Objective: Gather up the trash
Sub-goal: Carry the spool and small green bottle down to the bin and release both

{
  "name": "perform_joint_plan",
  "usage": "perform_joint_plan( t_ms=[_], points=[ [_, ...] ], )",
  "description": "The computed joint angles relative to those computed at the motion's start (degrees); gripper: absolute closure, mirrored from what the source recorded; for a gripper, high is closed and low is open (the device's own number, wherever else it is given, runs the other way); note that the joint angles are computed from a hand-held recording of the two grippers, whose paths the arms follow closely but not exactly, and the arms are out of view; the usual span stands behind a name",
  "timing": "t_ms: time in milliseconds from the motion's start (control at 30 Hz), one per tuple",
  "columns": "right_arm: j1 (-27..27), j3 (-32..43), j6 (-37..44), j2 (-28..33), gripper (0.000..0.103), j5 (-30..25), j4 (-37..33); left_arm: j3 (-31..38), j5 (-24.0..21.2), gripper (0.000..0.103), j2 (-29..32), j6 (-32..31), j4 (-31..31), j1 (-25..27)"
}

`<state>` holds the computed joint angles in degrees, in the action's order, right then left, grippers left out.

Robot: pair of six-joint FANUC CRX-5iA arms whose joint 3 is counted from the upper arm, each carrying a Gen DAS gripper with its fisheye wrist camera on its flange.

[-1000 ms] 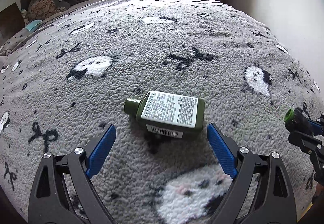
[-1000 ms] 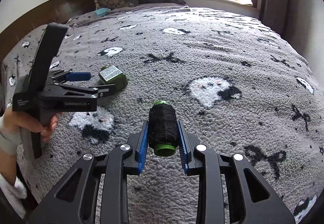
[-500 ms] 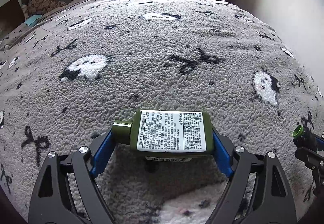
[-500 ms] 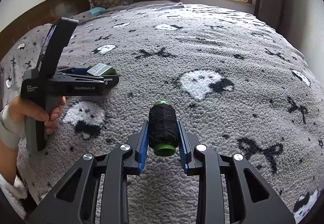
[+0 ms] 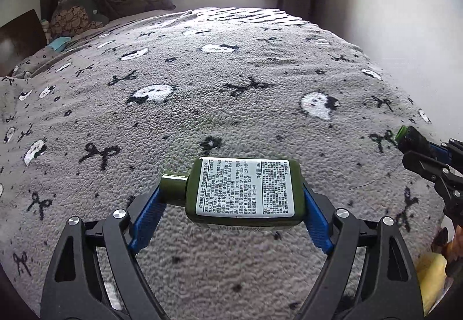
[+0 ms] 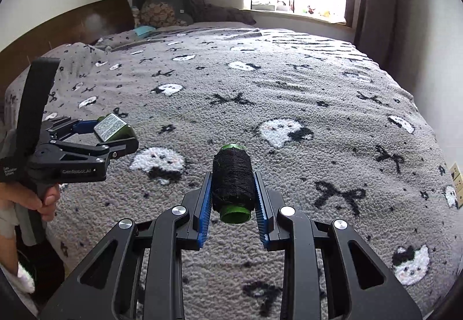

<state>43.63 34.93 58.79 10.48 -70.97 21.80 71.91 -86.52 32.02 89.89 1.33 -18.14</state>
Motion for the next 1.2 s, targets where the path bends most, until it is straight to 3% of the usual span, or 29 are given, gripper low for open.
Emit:
perform_joint_plan(
  t_ms=[167,433,700,933,1200],
  points=[
    [3.5,-4.2,-3.5,-4.7,0.075,1.0,4.8,-11.3,5.2,0.022,-9.3,-0.7,-0.5,-1.6],
    [9.9,-9.4,-8.0,-10.4,0.075,0.7,12.5,-20.6,9.6,0.022,-19.5,0.5,-2.8,-4.4],
    [17.4,-20.1,-14.8,-17.5,0.075,-1.2,16.3,-37.6,15.1,0.022,-32.4,2.4,-4.5,-7.1],
    [22.5,-28.4,-20.5,-22.2,0.075,-3.4,15.7,-50.4,18.3,0.022,-40.7,4.4,-5.6,-9.5],
    [23.7,-33.8,-22.2,-24.0,0.075,-4.3,4.8,-60.8,18.5,0.022,-44.4,5.6,-3.8,-10.2]
  ],
)
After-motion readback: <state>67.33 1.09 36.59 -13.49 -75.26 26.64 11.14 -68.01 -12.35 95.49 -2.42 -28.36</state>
